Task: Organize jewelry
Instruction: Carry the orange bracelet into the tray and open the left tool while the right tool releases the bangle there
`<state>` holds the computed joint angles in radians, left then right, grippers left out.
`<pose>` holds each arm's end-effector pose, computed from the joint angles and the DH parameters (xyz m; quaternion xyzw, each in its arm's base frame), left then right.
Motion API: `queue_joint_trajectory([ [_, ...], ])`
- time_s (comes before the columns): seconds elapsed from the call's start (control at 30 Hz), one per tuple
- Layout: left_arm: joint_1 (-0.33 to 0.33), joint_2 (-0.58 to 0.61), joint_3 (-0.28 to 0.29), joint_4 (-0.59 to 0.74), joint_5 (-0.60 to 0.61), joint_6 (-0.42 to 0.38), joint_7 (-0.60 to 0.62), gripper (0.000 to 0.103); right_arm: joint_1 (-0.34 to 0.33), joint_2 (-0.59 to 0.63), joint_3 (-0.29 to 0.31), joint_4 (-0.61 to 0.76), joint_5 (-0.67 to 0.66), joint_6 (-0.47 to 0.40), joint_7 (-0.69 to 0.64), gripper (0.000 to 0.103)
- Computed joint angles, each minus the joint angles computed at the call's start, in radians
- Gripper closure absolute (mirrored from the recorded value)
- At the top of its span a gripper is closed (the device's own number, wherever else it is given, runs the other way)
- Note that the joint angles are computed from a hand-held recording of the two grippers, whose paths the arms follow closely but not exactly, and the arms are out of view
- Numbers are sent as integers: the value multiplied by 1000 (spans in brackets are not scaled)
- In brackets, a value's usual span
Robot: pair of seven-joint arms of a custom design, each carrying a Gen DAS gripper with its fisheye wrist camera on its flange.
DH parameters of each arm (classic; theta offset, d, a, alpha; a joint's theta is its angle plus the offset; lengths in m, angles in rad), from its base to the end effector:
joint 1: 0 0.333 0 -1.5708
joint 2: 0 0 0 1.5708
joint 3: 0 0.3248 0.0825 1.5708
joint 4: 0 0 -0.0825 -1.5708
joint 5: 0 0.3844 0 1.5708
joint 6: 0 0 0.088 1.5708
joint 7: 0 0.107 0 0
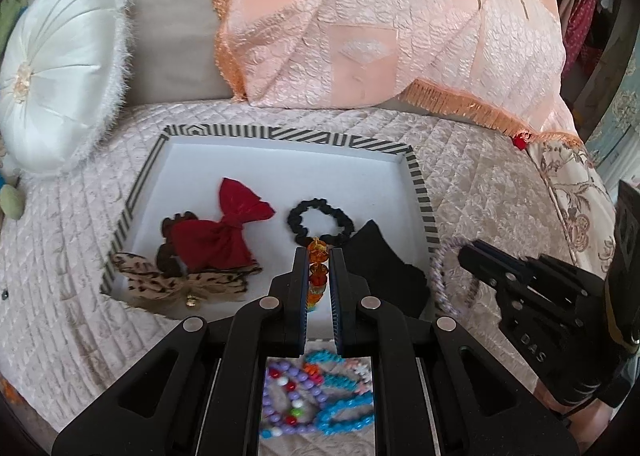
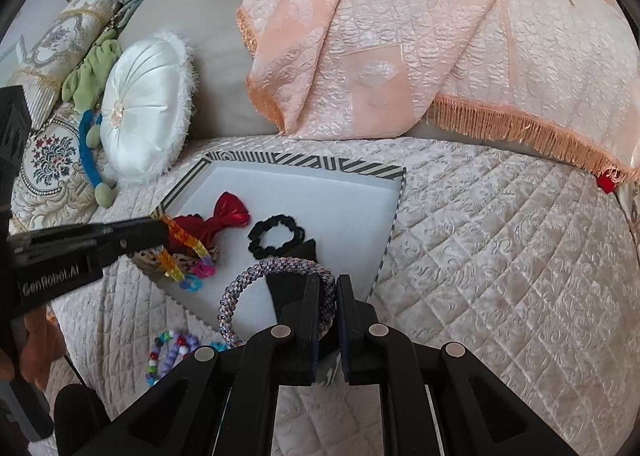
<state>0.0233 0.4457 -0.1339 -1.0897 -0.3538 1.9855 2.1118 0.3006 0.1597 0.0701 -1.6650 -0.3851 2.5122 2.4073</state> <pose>0.7165 -0.0744 0.6356 -0.4637 0.8345 -0.2871 0.0791 0.6168 0.2392 0.5967 -0.5751 0.7320 -0.2106 0.2983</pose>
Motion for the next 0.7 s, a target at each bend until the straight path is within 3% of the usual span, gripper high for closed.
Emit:
queue_joint_trajectory([
  [0.47,0,115,23,70,67,-40,-70,95,-31,208,-16,263,76,-124,-111,96],
  [0.7,18,109,23,22,69,-6,-51,94,-19,357,-45,455,58,-249,-136,96],
])
